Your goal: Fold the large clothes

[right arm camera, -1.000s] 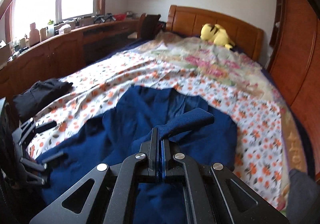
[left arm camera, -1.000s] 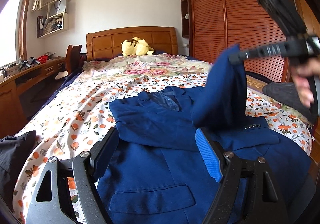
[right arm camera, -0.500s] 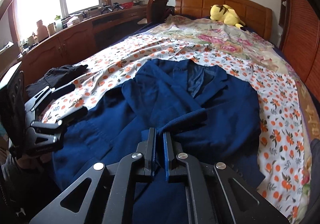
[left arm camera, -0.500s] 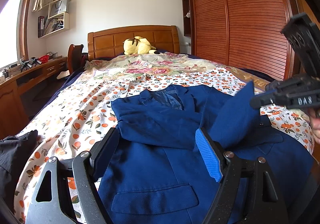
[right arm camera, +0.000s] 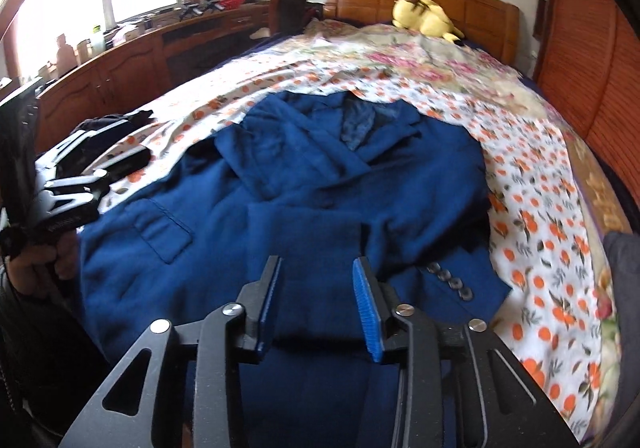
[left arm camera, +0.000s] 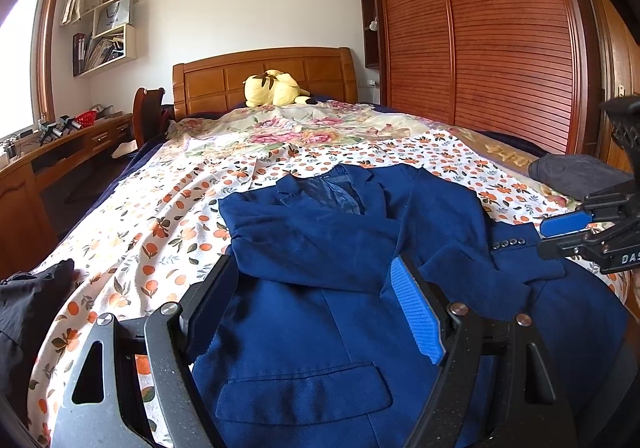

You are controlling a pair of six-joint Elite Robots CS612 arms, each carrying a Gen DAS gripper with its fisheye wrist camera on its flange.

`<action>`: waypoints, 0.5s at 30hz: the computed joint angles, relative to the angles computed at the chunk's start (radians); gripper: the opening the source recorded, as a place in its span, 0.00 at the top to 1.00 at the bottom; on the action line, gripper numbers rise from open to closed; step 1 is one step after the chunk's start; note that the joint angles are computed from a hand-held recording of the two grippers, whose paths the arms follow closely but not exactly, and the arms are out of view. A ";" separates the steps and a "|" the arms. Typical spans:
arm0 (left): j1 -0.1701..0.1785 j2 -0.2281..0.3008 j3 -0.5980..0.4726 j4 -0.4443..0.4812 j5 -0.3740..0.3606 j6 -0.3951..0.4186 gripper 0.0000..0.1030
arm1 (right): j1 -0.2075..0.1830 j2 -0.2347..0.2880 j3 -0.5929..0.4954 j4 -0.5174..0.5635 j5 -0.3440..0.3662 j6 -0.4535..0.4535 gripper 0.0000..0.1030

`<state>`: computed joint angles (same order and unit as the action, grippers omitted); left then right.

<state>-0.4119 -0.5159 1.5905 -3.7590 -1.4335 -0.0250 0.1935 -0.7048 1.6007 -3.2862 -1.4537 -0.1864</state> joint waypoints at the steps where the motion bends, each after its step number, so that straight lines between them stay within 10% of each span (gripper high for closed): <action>1: -0.001 0.000 0.001 0.001 0.001 0.002 0.23 | -0.001 0.007 -0.005 0.002 -0.008 0.008 0.61; 15: -0.013 -0.008 0.037 0.008 0.012 -0.008 0.23 | -0.001 0.131 -0.173 0.145 0.019 0.128 0.60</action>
<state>-0.4245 -0.5238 1.6276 -3.7509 -1.4220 -0.0332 0.1920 -0.5737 1.4280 -3.1412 -1.4344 -0.0587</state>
